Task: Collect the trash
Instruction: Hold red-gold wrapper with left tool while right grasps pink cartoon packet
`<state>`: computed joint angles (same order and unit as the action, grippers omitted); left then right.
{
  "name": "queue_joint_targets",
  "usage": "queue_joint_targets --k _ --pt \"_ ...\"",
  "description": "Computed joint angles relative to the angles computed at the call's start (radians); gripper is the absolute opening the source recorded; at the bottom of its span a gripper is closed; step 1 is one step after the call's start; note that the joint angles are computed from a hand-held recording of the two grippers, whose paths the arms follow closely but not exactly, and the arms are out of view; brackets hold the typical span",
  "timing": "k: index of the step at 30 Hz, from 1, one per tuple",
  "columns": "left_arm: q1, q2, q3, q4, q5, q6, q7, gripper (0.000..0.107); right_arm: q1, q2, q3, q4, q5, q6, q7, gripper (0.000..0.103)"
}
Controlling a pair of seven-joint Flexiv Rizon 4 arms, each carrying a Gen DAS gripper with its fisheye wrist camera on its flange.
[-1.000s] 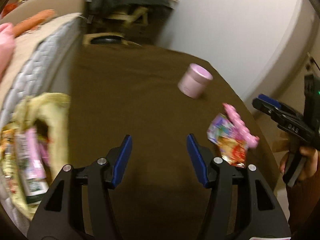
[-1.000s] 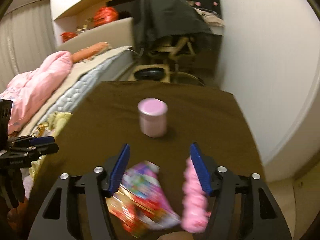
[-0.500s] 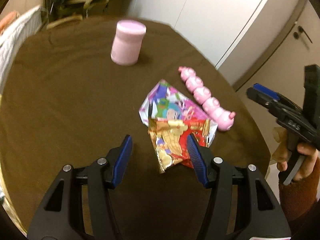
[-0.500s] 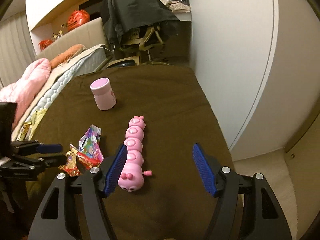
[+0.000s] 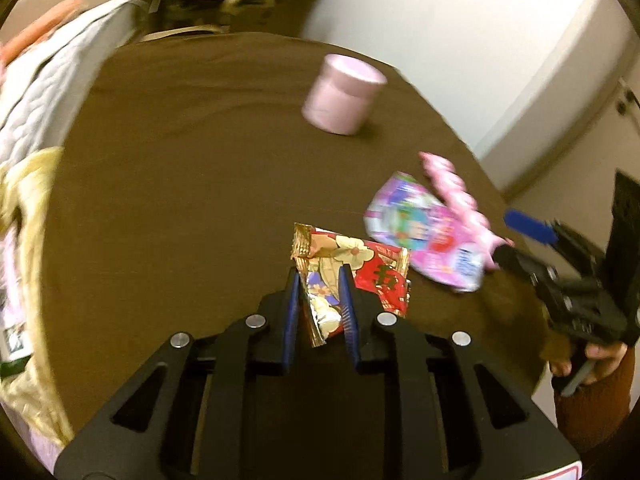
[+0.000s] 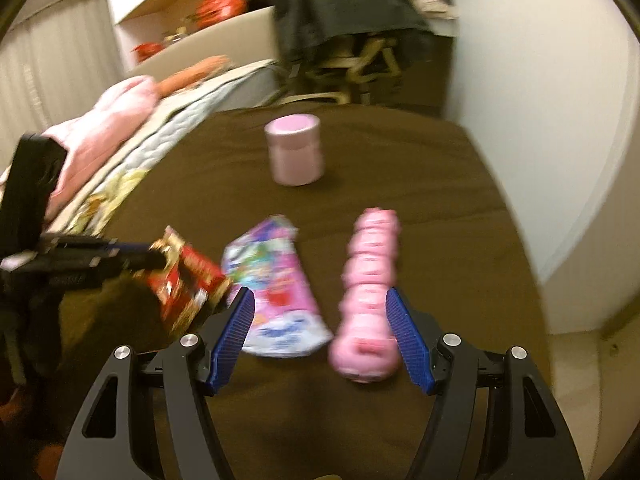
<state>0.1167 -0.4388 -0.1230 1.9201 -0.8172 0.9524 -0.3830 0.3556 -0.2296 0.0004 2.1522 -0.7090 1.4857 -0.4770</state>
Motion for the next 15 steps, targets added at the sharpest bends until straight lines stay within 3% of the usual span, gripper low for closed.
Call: queue_joint_targets --k 2,8,10,11,12,15 --pt "0.008 -0.013 0.01 -0.014 -0.009 0.028 -0.02 0.019 -0.035 -0.042 0.081 -0.052 0.1 -0.033 -0.123 0.064" --pt "0.044 -0.027 0.007 -0.042 -0.011 0.004 -0.037 0.02 -0.029 -0.123 0.139 -0.173 0.256 -0.17 -0.306 0.064" --pt "0.055 -0.026 0.006 -0.047 -0.01 -0.024 -0.029 0.024 -0.046 -0.136 0.177 -0.197 0.329 -0.184 -0.38 0.054" --pt "0.065 -0.021 0.007 -0.047 -0.013 -0.047 -0.019 0.028 -0.049 -0.139 0.187 -0.205 0.359 -0.194 -0.409 0.037" --pt "0.067 -0.019 0.006 -0.048 -0.018 -0.059 -0.013 0.032 -0.032 -0.132 0.169 -0.199 0.357 -0.201 -0.404 0.028" --pt "0.067 -0.015 0.002 -0.043 -0.044 -0.082 0.016 0.039 -0.014 -0.112 0.148 -0.181 0.373 -0.185 -0.402 0.014"
